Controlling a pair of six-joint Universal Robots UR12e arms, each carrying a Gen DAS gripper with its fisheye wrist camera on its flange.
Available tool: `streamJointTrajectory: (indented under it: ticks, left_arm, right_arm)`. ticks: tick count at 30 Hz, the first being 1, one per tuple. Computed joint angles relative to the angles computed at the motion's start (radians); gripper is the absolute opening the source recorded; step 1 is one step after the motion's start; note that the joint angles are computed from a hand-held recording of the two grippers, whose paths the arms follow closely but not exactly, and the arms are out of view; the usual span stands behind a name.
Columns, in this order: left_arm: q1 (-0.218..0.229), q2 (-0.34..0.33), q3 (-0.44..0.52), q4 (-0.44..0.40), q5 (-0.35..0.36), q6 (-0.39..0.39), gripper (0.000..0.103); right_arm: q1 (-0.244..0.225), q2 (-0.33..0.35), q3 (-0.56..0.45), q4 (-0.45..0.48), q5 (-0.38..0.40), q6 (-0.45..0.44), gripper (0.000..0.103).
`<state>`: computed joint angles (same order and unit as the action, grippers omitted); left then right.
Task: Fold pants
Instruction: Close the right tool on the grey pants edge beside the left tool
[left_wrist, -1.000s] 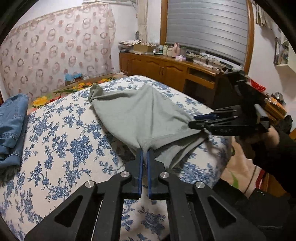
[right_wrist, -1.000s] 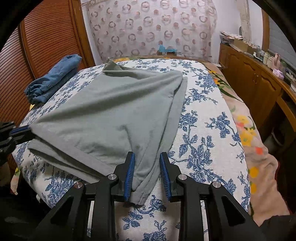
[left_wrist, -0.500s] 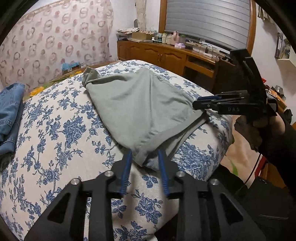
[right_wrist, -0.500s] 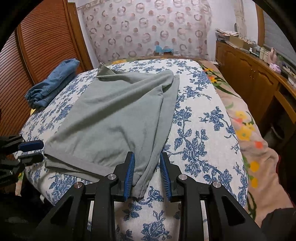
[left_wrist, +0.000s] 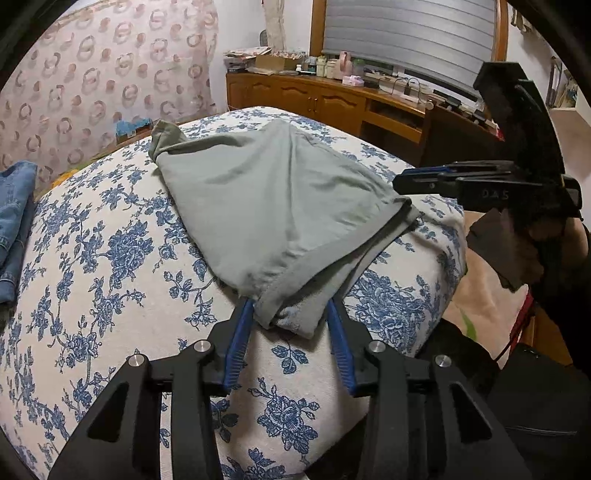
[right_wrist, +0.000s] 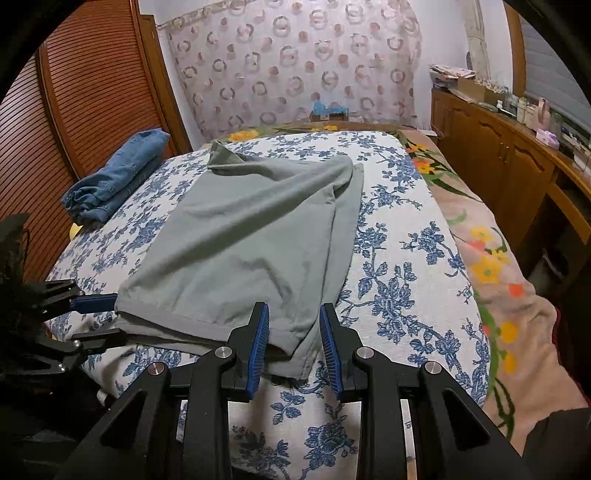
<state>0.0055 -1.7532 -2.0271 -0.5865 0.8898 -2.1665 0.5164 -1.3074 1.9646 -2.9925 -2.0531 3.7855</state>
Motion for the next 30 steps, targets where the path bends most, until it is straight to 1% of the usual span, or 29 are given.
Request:
streamJointTrajectory:
  ticks: [1,3,4,8,9,11,14,19,27,30]
  left_arm:
    - [0.002,0.001,-0.003,0.007,-0.007,0.005,0.036]
    - [0.005,0.003,-0.004,0.002,-0.022,0.015,0.019]
    - [0.008,0.004,-0.003,-0.006,-0.035,0.017,0.016]
    - [0.015,0.005,-0.002,-0.013,-0.059,0.016,0.014]
    - [0.015,0.005,-0.001,-0.012,-0.058,0.016,0.014]
    - [0.014,0.006,-0.001,-0.011,-0.049,0.014,0.014]
    - [0.013,0.007,-0.002,-0.013,-0.043,0.013,0.014]
    - [0.008,0.003,-0.002,-0.013,-0.027,-0.001,0.014]
    - [0.001,-0.004,-0.001,0.003,-0.009,-0.011,0.014]
    - [0.0,-0.006,-0.001,0.009,-0.007,-0.012,0.015]
  right_arm:
    - [0.0,-0.001,0.002,-0.002,0.001,-0.001,0.029]
    - [-0.001,-0.001,0.002,-0.005,0.004,-0.004,0.029]
    - [0.0,0.0,0.003,-0.006,0.005,-0.005,0.029]
    - [-0.005,-0.001,0.005,-0.006,0.018,-0.003,0.029]
    - [-0.006,-0.001,0.006,-0.007,0.019,-0.002,0.03]
    - [-0.008,0.0,0.006,-0.005,0.018,0.003,0.035]
    - [-0.012,0.003,0.006,0.003,0.027,0.026,0.038]
    - [-0.014,0.008,-0.003,0.044,0.037,0.048,0.04]
    - [-0.001,0.016,-0.014,0.059,0.001,0.05,0.041]
    - [0.002,0.019,-0.011,0.043,-0.004,0.045,0.041]
